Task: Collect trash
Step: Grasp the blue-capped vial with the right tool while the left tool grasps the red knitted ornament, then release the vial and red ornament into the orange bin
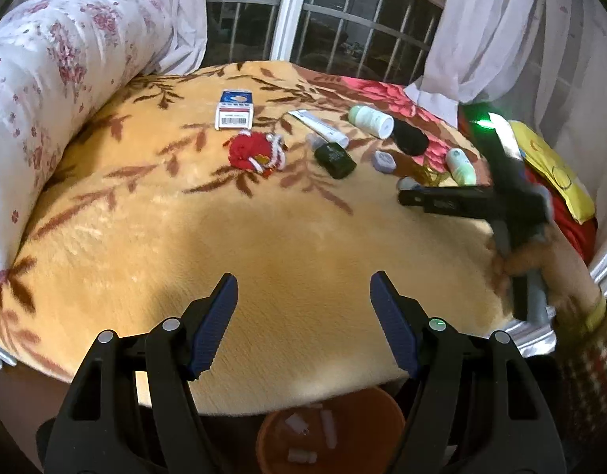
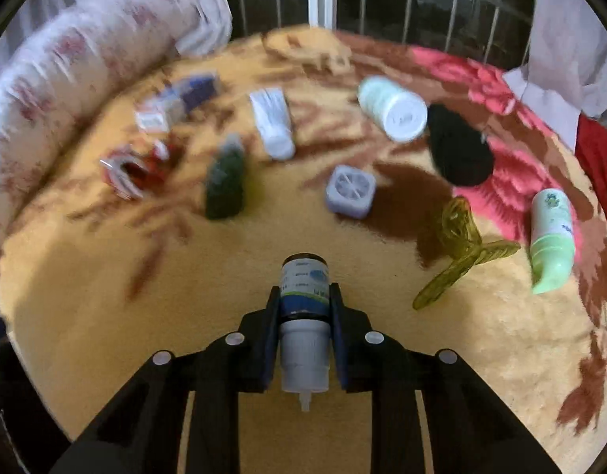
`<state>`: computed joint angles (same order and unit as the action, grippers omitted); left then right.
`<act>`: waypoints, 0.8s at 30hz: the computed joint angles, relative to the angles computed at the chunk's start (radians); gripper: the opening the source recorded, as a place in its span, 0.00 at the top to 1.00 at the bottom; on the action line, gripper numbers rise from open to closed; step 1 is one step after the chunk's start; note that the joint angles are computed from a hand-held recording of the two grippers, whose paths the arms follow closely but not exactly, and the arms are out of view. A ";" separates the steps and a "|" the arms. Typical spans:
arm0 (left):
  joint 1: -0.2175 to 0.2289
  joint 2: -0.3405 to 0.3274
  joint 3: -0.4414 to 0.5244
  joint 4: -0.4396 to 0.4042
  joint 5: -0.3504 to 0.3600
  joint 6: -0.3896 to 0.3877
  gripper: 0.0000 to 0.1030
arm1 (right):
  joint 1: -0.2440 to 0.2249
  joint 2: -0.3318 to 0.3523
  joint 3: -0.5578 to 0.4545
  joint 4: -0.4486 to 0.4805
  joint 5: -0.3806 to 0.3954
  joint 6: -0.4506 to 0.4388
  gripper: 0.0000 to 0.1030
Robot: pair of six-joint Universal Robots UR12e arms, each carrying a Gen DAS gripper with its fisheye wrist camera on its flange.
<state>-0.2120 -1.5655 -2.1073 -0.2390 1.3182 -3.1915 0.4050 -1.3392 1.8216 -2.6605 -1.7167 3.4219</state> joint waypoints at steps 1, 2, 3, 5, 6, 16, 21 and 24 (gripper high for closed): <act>0.001 -0.008 0.009 0.007 0.002 -0.007 0.34 | 0.006 -0.012 0.018 -0.043 0.000 -0.004 0.78; 0.001 -0.022 0.026 0.011 0.012 -0.014 0.34 | 0.014 -0.024 0.034 -0.076 -0.002 -0.013 0.78; 0.001 -0.037 0.045 0.010 0.020 -0.017 0.34 | 0.019 -0.030 0.043 -0.097 -0.005 -0.021 0.78; -0.004 -0.073 0.087 0.017 0.056 -0.037 0.34 | 0.037 -0.047 0.061 -0.140 -0.024 -0.041 0.78; -0.006 -0.091 0.106 0.022 0.070 -0.041 0.33 | 0.042 -0.054 0.069 -0.156 -0.027 -0.046 0.78; -0.032 -0.286 0.340 -0.163 0.182 -0.063 0.31 | 0.053 -0.100 0.123 -0.275 -0.010 -0.059 0.78; -0.028 -0.332 0.395 -0.228 0.180 -0.101 0.51 | 0.056 -0.107 0.136 -0.292 -0.003 -0.058 0.78; -0.024 -0.325 0.378 -0.185 0.178 -0.108 0.67 | 0.054 -0.107 0.140 -0.293 0.003 -0.057 0.78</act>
